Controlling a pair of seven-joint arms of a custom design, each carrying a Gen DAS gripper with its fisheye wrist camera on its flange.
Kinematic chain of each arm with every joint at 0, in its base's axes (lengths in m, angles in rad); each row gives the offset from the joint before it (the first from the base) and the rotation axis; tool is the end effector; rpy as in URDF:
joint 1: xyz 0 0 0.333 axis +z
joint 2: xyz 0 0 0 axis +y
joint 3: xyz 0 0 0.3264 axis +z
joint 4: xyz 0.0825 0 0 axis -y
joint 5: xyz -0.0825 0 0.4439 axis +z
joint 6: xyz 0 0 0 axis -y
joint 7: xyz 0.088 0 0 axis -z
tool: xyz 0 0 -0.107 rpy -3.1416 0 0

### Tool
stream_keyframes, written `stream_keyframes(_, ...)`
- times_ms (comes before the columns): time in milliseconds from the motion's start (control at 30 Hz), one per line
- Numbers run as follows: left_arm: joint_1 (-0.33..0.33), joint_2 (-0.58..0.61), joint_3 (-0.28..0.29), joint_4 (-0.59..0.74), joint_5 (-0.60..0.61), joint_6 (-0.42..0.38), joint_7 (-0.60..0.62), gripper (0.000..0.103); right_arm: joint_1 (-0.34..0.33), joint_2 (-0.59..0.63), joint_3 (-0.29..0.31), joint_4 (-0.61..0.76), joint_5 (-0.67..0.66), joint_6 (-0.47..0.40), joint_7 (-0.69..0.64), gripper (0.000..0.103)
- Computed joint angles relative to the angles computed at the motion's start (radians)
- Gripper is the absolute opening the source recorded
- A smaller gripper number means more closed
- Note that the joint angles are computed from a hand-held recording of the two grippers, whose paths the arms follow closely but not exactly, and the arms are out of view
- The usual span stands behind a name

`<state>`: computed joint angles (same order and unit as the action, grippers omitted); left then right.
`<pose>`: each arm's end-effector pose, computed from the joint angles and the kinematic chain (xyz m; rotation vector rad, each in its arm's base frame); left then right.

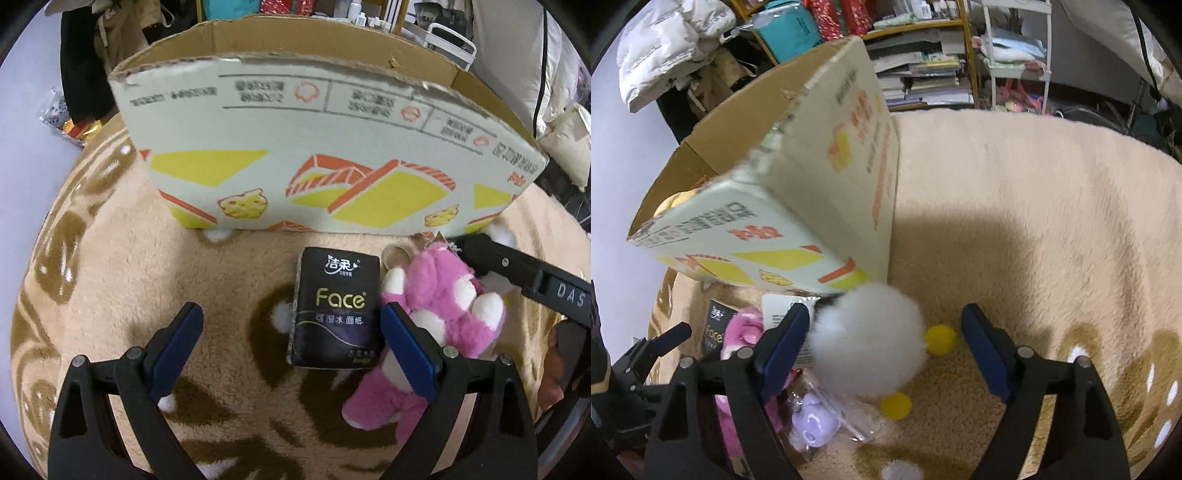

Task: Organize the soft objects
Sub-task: 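Grasp the black Face tissue pack with the left tool while the right tool grasps the white pompom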

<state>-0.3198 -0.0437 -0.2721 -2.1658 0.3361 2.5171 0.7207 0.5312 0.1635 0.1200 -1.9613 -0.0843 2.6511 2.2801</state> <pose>0.5055 -0.3446 0.4341 -2.0086 1.9662 -0.5296 0.5453 0.4147 0.4307 -1.8502 1.8526 -0.1273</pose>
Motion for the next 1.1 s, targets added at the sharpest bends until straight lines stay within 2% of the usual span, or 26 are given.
stream_keyframes(233,-0.007,0.035,-0.005,0.038,0.068,-0.056,-0.069,0.096,-0.003,0.011,0.007,0.011,0.025,-0.010,-0.052,0.076)
stream_keyframes(800,-0.031,0.071,-0.007,0.082,0.127,-0.103,-0.120,0.095,0.012,0.029,0.000,0.036,0.010,-0.042,-0.066,0.072)
stream_keyframes(967,-0.037,0.062,-0.010,0.081,0.145,-0.094,-0.106,0.086,0.013,0.038,0.000,0.058,0.008,-0.073,-0.071,0.069)
stream_keyframes(1100,-0.036,0.051,-0.009,0.059,0.133,-0.050,-0.109,0.080,0.006,0.043,0.011,0.074,0.047,-0.094,-0.108,0.057)
